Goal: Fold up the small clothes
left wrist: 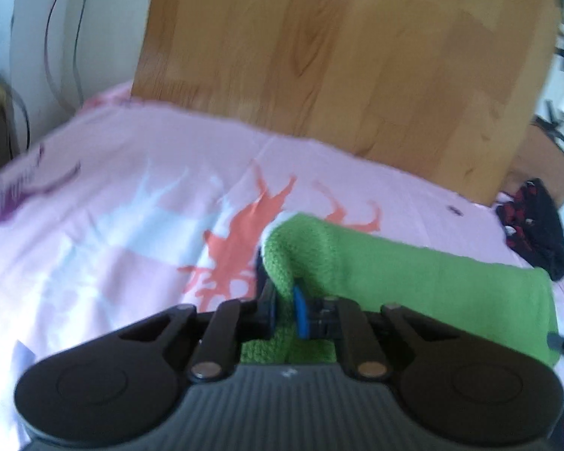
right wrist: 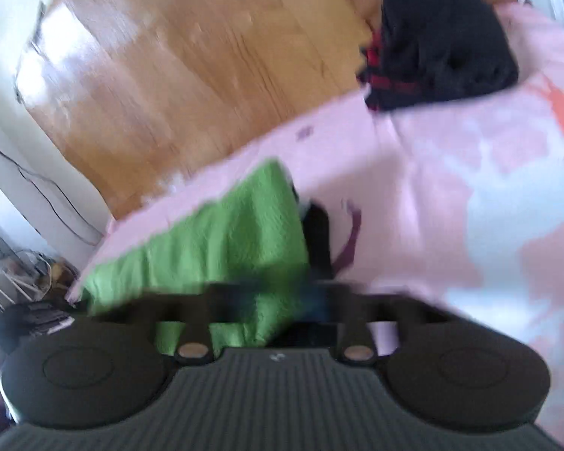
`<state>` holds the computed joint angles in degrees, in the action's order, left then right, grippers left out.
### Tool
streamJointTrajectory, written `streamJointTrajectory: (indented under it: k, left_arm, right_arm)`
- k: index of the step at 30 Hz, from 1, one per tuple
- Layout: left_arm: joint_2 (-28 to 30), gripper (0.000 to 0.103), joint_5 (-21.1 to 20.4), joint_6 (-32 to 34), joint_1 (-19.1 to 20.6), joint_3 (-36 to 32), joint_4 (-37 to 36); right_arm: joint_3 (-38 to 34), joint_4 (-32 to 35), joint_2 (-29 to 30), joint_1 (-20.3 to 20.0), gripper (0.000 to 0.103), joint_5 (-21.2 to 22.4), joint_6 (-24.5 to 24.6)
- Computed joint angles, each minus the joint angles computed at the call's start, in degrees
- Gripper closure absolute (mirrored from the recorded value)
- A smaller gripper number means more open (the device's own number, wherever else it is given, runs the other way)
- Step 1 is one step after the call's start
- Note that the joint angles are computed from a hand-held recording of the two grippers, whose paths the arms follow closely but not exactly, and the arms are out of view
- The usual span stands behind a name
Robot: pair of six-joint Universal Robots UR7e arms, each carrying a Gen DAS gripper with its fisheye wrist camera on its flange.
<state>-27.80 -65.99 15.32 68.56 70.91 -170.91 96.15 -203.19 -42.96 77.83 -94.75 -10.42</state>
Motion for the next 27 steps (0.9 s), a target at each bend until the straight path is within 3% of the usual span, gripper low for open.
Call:
streamJointTrajectory:
  k: [2,5,7,9,11,13,15,17,21,25,27]
  left_arm:
    - [-1.03,0.094,0.12,1.44,-0.50,2.27,-2.40]
    - [1.54,0.093,4.21,2.19,-0.84,-0.41,-1.35]
    - [5.31,0.088,7.78,4.32,-0.70,-3.86,-2.01]
    - [7.55,0.086,11.46,10.60,-1.63,-4.45,-7.53]
    - [6.94,0.086,13.72,12.35,-2.55,-3.37,-7.50]
    - [4.08,0.082,14.01,12.87,-2.92,0.05,-7.50]
    - [-0.63,0.074,12.21,13.16,-2.88,5.76,-8.40]
    - [-5.87,0.062,9.55,12.89,-2.47,11.70,-7.33]
    - [-14.86,0.060,7.70,7.25,-1.71,21.22,1.30]
    - [-19.89,0.060,2.69,-1.74,-0.18,25.92,9.40]
    - [-20.66,0.060,-0.82,-4.96,0.74,27.05,10.75]
  right_arm:
    - [2.99,-5.58,-1.11,0.39,0.094,0.25,-1.75]
    - [5.35,-10.52,-1.75,0.83,0.094,-1.37,-5.39]
    - [4.62,-8.17,-1.01,0.91,0.093,-4.11,-6.30]
    - [2.83,-5.10,0.67,1.17,0.090,-7.44,-7.34]
    - [3.74,-5.91,-0.07,1.39,0.079,-7.51,-8.30]
    - [6.37,-4.58,-3.19,0.26,0.072,-3.50,-7.12]
    - [10.21,0.92,-8.42,-1.81,0.062,3.29,-5.40]
    - [13.79,8.40,-13.45,-3.95,0.060,8.43,-5.98]
    - [18.51,21.62,-20.15,-5.85,0.060,10.98,-10.19]
    - [22.73,27.22,-23.45,-8.22,0.060,13.69,-9.98]
    - [23.57,26.65,-23.02,-9.06,0.061,15.50,-9.84]
